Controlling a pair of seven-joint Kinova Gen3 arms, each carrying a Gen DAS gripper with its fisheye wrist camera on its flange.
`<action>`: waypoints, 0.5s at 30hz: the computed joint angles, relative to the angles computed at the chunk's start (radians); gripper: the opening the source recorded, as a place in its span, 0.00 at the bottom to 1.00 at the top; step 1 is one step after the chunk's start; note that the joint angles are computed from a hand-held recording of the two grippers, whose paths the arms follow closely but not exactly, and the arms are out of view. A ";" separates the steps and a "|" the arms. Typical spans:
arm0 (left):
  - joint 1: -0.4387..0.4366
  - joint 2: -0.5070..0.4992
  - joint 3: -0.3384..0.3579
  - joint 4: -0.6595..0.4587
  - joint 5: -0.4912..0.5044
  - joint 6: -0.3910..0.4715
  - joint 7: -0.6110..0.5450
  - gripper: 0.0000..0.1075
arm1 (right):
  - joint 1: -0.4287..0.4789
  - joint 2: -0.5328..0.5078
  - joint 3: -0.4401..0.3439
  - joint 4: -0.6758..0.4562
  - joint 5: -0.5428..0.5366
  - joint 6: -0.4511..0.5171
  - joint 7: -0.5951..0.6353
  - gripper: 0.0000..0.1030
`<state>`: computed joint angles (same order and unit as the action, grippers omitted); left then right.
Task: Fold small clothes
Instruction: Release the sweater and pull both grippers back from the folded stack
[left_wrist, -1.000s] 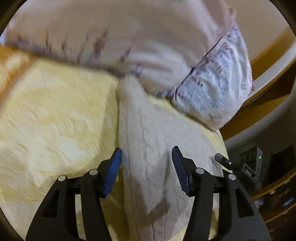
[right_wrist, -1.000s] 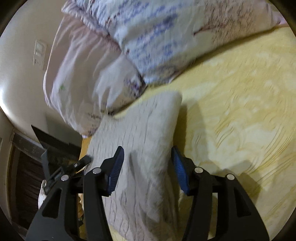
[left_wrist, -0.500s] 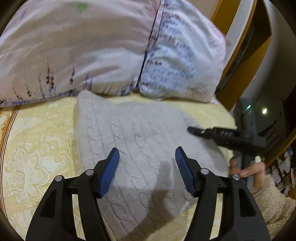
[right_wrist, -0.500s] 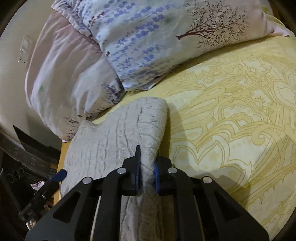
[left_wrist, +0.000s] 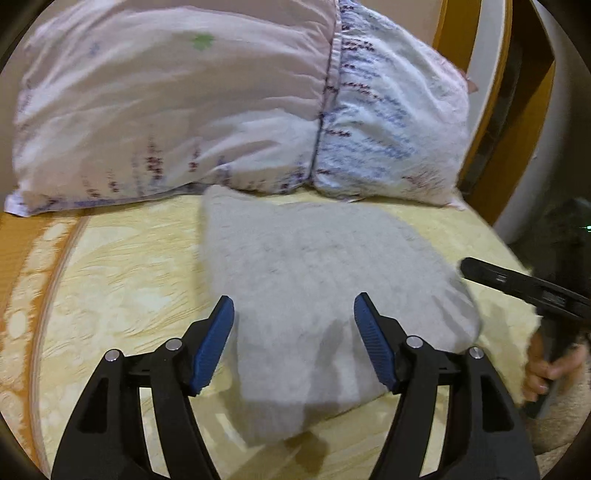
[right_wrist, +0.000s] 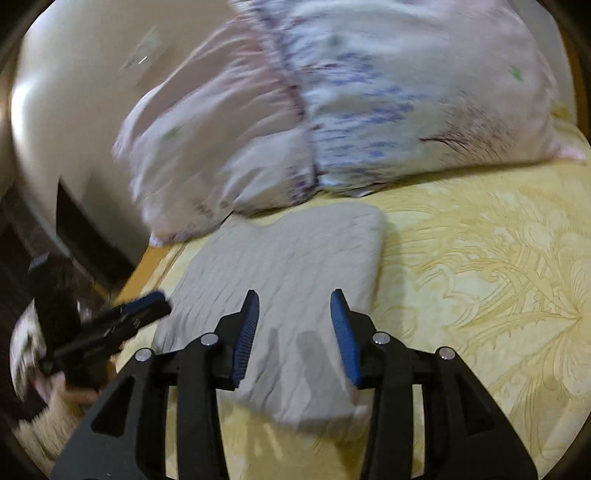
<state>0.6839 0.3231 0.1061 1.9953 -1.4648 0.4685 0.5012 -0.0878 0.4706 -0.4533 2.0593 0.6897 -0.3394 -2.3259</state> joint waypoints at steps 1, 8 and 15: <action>-0.010 0.015 0.026 -0.011 0.041 0.033 -0.041 0.65 | -0.044 -0.008 0.027 0.000 -0.026 0.022 0.035 0.40; 0.025 0.075 -0.017 -0.068 0.247 0.035 -0.234 0.68 | -0.369 -0.009 0.279 -0.066 -0.310 0.212 0.291 0.39; 0.066 0.108 -0.097 -0.083 0.324 -0.019 -0.259 0.78 | -0.692 0.006 0.598 -0.054 -0.578 0.189 0.433 0.39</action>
<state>0.7504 0.4308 0.0090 1.9124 -1.1404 0.4498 0.2421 -0.7798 0.4761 0.1450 2.0048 0.1115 -0.1500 -1.8928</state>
